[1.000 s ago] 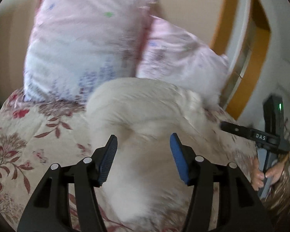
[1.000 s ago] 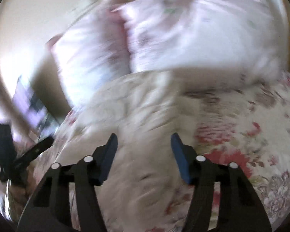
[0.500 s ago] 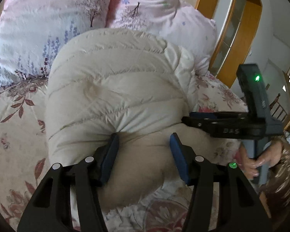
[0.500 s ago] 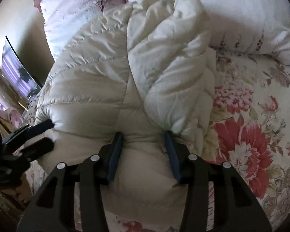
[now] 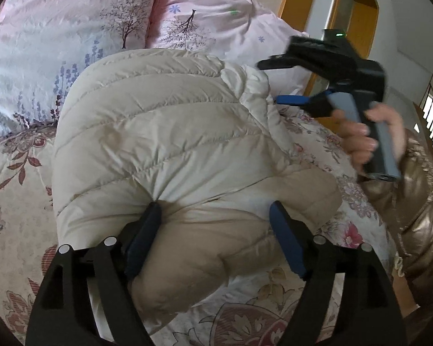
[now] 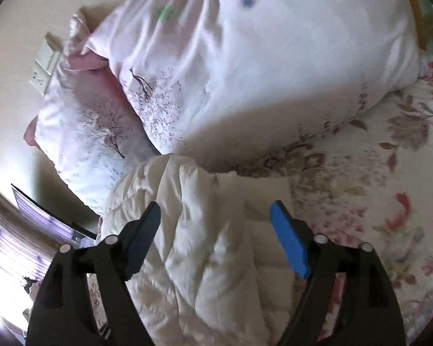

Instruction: Fold large clothes

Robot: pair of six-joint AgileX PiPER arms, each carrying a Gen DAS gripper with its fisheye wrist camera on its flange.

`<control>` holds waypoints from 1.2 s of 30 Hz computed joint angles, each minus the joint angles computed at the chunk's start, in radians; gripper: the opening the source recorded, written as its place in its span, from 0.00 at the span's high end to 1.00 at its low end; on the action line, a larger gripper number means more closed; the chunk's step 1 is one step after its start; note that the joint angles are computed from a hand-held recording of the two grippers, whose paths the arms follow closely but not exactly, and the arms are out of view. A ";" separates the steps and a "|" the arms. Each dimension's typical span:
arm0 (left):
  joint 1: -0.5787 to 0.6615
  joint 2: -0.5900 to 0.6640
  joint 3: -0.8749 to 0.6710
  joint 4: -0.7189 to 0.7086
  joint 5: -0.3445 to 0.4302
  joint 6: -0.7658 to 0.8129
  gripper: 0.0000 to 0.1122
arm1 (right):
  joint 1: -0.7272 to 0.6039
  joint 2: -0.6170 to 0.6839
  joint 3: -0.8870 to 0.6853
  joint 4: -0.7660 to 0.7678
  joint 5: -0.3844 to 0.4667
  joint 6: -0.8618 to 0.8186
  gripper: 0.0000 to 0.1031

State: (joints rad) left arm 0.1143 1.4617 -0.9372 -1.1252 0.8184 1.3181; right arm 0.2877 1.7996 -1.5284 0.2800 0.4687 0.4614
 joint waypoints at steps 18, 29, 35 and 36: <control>0.038 -0.011 0.036 -0.106 0.090 0.123 0.20 | 0.110 0.177 -0.111 -0.585 0.211 0.553 0.59; -0.025 -0.081 0.088 -0.081 -0.068 0.100 0.10 | 0.300 -0.276 0.435 -0.704 -0.077 0.619 0.54; -0.065 -0.191 0.147 -0.016 -0.222 -0.025 0.10 | 0.416 -0.251 0.437 -0.897 0.015 0.786 0.54; -0.077 -0.208 0.153 0.024 -0.261 -0.076 0.10 | 0.424 -0.239 0.434 -0.915 0.032 0.804 0.54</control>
State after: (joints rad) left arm 0.0375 1.2538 -0.7841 -1.1014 0.5576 1.2416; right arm 0.7116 1.5605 -1.0945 -0.6349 0.5010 1.2650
